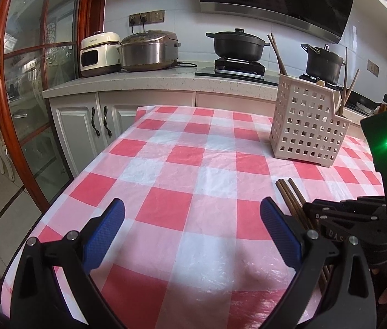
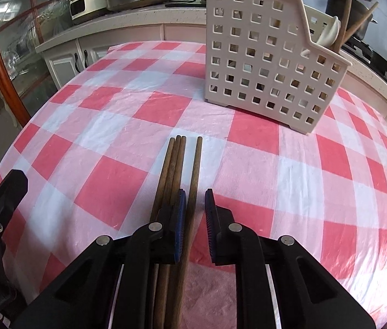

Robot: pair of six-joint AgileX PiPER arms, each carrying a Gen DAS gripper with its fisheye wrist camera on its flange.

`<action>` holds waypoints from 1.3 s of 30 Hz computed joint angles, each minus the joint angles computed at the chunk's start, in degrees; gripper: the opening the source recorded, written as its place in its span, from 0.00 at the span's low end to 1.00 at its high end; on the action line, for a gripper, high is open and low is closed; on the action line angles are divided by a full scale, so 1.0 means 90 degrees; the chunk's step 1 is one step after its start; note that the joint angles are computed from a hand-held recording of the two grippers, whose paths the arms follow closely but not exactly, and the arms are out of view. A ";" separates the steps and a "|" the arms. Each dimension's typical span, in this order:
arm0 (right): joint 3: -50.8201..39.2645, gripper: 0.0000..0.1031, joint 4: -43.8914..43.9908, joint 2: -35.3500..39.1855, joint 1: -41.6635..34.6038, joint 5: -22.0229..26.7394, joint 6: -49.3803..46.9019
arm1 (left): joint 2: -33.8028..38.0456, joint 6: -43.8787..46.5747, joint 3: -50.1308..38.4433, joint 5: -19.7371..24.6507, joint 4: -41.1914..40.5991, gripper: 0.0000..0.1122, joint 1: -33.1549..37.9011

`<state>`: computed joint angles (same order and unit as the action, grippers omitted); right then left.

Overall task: Organize utensils
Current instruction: 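Move both tools to the chopstick bundle and close right tool on one, then close left tool on another chopstick while right tool holds its chopstick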

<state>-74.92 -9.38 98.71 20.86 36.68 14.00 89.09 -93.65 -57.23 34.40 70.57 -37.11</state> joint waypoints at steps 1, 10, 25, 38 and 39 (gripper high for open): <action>0.0057 0.06 -0.0025 -0.0035 -0.0027 -0.0039 0.0019 | 0.0013 0.0121 -0.0036 -0.0037 -0.0138 0.85 0.0013; 0.1123 0.06 0.0913 -0.0935 -0.0779 -0.0710 -0.0756 | 0.0686 0.2156 -0.1052 -0.0088 -0.2157 0.71 0.0033; 0.2333 0.06 0.3583 -0.2110 -0.2176 -0.0937 -0.3572 | 0.2112 0.3813 -0.3054 0.0672 -0.3953 0.53 -0.0269; 0.2523 0.06 0.4697 -0.2157 -0.2709 -0.0802 -0.4708 | 0.2479 0.3974 -0.3545 0.1106 -0.4271 0.49 -0.0228; 0.2528 0.06 0.4679 -0.2170 -0.2689 -0.0817 -0.4692 | 0.2542 0.3994 -0.3645 0.1201 -0.4247 0.48 -0.0250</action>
<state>-52.17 32.73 79.18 -3.34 29.33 -28.23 111.96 -57.71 -90.03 45.20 32.34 -39.36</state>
